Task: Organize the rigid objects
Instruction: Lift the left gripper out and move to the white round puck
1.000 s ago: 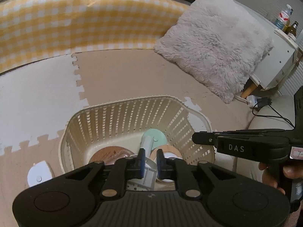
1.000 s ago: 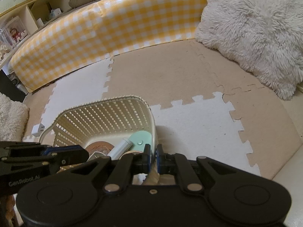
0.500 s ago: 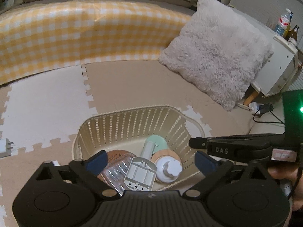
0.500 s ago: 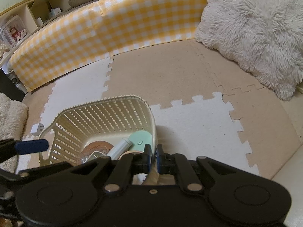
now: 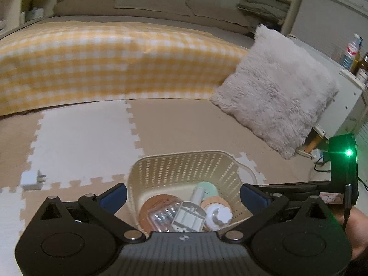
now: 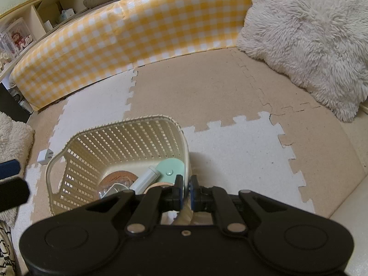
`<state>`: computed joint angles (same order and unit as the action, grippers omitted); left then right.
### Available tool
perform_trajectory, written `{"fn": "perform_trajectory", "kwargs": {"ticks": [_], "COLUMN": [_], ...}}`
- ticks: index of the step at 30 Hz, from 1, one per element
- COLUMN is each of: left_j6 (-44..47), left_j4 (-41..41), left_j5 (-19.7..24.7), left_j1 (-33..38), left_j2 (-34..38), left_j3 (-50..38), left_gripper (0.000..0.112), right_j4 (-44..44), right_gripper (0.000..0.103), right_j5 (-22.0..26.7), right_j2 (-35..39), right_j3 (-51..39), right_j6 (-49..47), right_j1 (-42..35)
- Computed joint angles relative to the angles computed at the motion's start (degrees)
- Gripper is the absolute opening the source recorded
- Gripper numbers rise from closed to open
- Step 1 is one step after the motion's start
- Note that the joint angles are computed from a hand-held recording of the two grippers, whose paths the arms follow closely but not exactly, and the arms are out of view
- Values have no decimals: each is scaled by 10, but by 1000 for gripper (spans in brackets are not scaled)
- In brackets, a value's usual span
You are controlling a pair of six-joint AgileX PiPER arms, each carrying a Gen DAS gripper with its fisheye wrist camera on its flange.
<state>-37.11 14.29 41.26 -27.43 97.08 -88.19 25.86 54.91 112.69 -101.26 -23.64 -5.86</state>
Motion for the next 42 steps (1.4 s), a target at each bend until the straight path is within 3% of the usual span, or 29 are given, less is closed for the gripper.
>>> {"fn": "perform_trajectory", "kwargs": {"ticks": [10, 19, 30, 36, 39, 42], "left_j6": [-131, -256, -445, -473, -522, -629], "left_j4": [129, 238, 380, 418, 479, 607], "left_j5": [4, 11, -104, -110, -123, -148], "left_j1": [-1, 0, 25, 22, 20, 23], "left_j2": [-63, -76, -59, -28, -28, -26], "left_j3": [102, 207, 354, 374, 390, 420], "left_gripper": [103, 103, 103, 103, 103, 103], "right_j4": [-3, -8, -12, -15, -18, -21], "right_gripper": [6, 6, 6, 6, 6, 6], "right_j5": [-3, -2, -4, -2, -1, -1], "right_j2": [-3, -2, -5, -3, -2, -2], "right_j3": [5, 2, 5, 1, -2, -2], "right_j6": [-2, 1, 0, 2, 3, 4], "right_j1": [1, 3, 4, 6, 7, 9]}}
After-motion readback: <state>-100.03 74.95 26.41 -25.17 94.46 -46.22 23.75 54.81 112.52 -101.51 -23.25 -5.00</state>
